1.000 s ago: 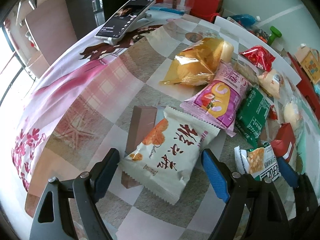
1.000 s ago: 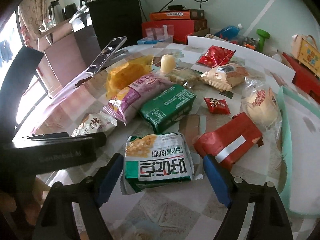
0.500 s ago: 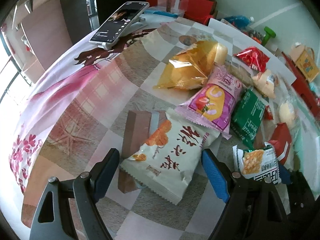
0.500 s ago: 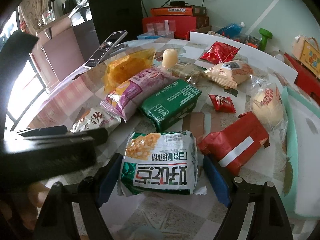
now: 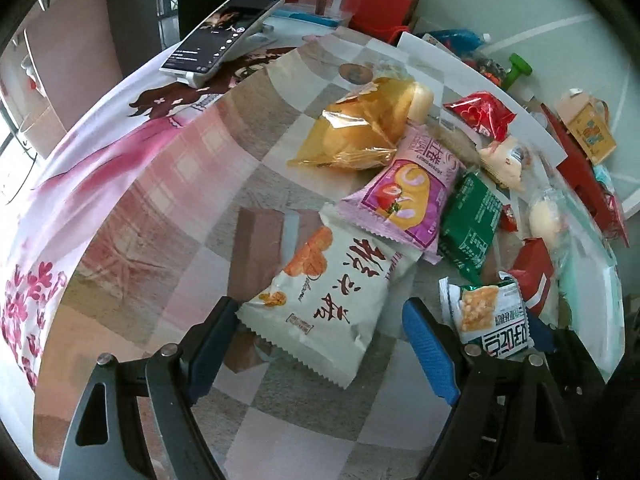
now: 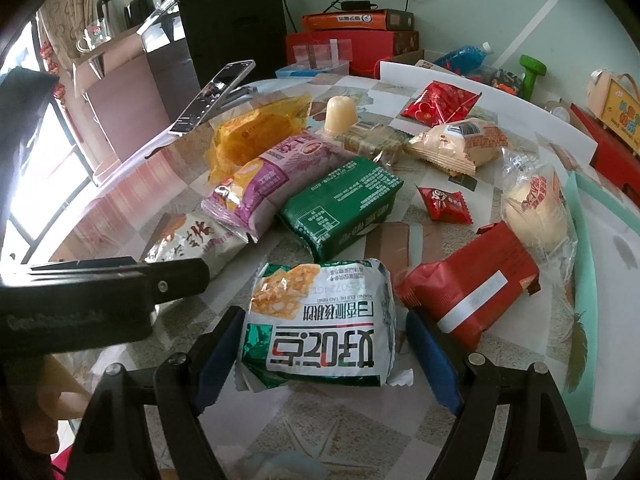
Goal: Organize snacks
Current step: 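Close left tool on white cookie bag while right tool grips green-white biscuit pack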
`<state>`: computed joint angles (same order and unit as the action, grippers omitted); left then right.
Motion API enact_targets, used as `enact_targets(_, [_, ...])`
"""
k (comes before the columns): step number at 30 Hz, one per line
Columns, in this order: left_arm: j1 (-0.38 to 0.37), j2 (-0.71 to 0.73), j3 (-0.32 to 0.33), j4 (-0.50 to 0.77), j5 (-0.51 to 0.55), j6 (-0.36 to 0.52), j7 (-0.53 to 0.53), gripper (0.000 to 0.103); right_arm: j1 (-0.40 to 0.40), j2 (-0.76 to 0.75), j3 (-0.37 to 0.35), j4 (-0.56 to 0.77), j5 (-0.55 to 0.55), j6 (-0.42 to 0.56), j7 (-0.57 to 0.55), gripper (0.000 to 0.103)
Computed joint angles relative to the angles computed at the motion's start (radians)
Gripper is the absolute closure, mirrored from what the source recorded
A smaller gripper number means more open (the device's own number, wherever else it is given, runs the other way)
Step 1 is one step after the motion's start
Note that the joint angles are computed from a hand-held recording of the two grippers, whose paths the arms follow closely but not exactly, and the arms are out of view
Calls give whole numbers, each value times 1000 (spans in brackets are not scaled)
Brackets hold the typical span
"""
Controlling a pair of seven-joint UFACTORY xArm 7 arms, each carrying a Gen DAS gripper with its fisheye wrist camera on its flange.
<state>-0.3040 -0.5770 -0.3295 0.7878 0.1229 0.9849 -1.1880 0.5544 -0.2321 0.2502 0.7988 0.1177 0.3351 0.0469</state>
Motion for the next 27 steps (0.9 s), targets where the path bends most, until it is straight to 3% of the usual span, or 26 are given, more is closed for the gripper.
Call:
enact_targets(6, [8,26,-15,24,32,23,-7,19,11,-7,-13,-1,31,7,-16,19])
enact_targets(18, [-1,158,-43,100,208,67,-9,19,0,-9,-4,-1,22,14,-16,19])
enact_targets(21, [-14,148,-33,97,211,66,-5,36,1,-13,-6,-5,22,10,-16,20])
enact_targets(23, [-19,149,-33,100,211,74,-6,38,5,-17,-10,-10,29,0,-23,30])
enact_targets(27, [-26,153,-36,111,211,91,-13,39,4,-23,-12,-14,33,-8,-22,36])
